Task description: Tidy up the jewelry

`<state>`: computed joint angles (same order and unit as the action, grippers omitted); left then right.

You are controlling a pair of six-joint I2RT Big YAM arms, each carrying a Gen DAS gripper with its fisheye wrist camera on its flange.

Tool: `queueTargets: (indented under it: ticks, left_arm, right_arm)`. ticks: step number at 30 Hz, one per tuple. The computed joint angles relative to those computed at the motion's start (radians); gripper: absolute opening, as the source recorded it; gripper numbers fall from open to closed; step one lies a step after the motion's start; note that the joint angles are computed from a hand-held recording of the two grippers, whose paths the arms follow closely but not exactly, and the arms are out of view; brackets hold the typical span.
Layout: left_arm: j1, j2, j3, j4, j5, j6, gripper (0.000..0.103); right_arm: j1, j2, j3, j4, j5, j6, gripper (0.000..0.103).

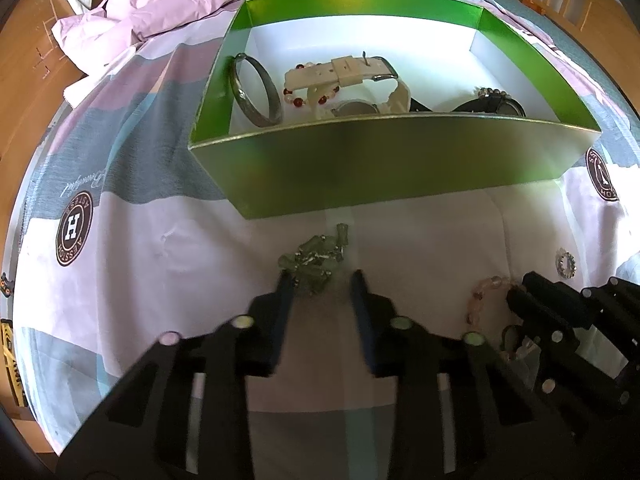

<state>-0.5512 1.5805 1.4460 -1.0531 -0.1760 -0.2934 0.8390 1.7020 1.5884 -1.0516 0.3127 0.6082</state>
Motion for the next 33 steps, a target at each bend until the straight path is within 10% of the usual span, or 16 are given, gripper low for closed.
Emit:
queueTargets:
  ticks: [8, 11, 33]
  left_arm:
    - [-0.004, -0.01, -0.002, 0.002, -0.014, -0.008, 0.023]
    - [-0.009, -0.019, -0.003, 0.011, -0.034, -0.009, 0.043]
    - [0.0, -0.012, -0.001, 0.021, -0.056, -0.028, 0.069]
  right_arm:
    - [-0.009, -0.011, -0.006, 0.0, -0.008, 0.015, 0.014]
    - [-0.006, -0.008, -0.003, -0.005, -0.007, 0.007, 0.014]
    - [-0.015, -0.008, -0.005, -0.006, -0.018, 0.018, 0.014]
